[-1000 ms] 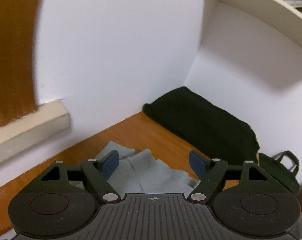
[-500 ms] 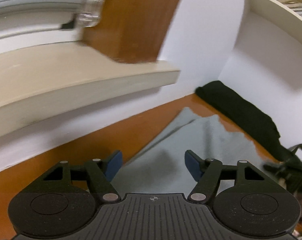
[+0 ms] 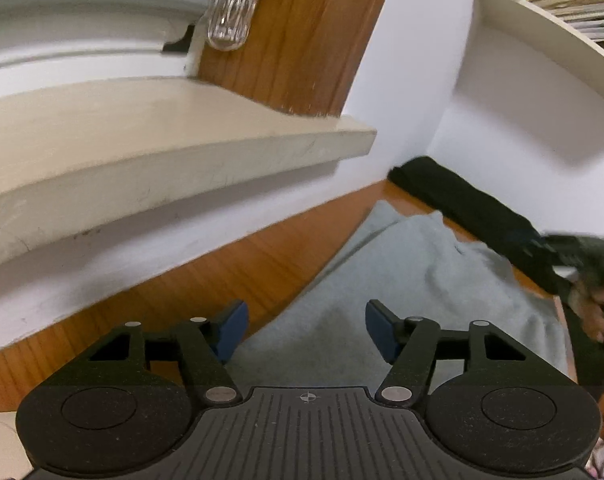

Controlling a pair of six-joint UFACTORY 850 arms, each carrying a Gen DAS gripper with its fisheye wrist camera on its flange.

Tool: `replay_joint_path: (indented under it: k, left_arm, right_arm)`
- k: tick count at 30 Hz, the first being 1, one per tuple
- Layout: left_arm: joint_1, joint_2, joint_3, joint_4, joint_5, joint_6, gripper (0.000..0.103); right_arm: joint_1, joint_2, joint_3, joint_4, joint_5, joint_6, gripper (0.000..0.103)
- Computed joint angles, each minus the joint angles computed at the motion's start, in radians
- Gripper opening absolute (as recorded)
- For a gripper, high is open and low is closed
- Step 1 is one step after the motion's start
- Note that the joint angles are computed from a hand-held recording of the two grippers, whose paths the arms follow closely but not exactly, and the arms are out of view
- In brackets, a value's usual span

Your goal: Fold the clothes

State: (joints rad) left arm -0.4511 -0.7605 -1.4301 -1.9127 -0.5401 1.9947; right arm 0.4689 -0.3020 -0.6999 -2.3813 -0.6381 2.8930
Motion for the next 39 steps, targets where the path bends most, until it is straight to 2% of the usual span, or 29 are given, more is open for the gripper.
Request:
replay_joint_path:
  k: [4, 7, 8, 9, 13, 16, 19, 22, 24, 26, 29, 32, 35, 39]
  left_arm:
    - [0.004, -0.007, -0.002, -0.008, 0.006, 0.029, 0.066]
    - [0.009, -0.010, 0.001, -0.019, -0.023, 0.044, 0.065]
    - [0.009, -0.010, 0.003, -0.024, -0.027, 0.057, 0.065]
    - [0.009, -0.010, 0.005, -0.029, -0.032, 0.070, 0.064]
    - [0.005, -0.010, 0.010, -0.041, -0.027, 0.097, 0.063]
    - [-0.003, 0.007, 0.034, -0.117, -0.018, 0.174, 0.063]
    - [-0.008, 0.021, 0.049, -0.105, -0.046, 0.192, 0.064]
    - [-0.019, 0.028, 0.058, -0.081, -0.050, 0.202, 0.064]
    - [-0.027, 0.033, 0.064, -0.067, -0.049, 0.212, 0.064]
    - [-0.037, 0.033, 0.065, -0.055, -0.029, 0.213, 0.063]
    - [-0.046, 0.027, 0.061, -0.039, 0.008, 0.202, 0.062]
    - [-0.051, 0.018, 0.053, -0.034, 0.037, 0.199, 0.062]
    - [-0.057, 0.015, 0.053, -0.054, 0.060, 0.231, 0.062]
    - [-0.062, 0.021, 0.062, -0.061, 0.066, 0.243, 0.061]
  right_arm:
    - [-0.053, -0.113, -0.170, 0.077, 0.140, -0.130, 0.056]
    - [-0.098, -0.145, -0.223, -0.030, 0.247, -0.028, 0.054]
    - [-0.106, -0.144, -0.221, -0.089, 0.249, 0.023, 0.037]
    - [-0.112, -0.138, -0.215, -0.133, 0.247, 0.061, 0.008]
    - [-0.088, -0.111, -0.188, -0.039, 0.124, -0.070, 0.008]
    - [-0.050, -0.113, -0.181, 0.071, 0.030, -0.192, 0.010]
    - [-0.028, -0.086, -0.150, 0.151, 0.007, -0.247, 0.021]
    - [-0.010, -0.006, -0.044, 0.123, -0.022, -0.175, 0.027]
    - [0.009, 0.047, 0.032, 0.119, -0.036, -0.141, 0.035]
    - [0.043, 0.087, 0.103, 0.148, -0.067, -0.134, 0.036]
    - [0.086, 0.127, 0.182, 0.161, -0.082, -0.103, 0.045]
    - [0.106, 0.107, 0.210, 0.163, -0.093, -0.074, 0.048]
    - [0.121, 0.061, 0.211, 0.156, -0.166, -0.081, 0.048]
    - [0.111, 0.032, 0.199, 0.155, -0.209, -0.140, 0.046]
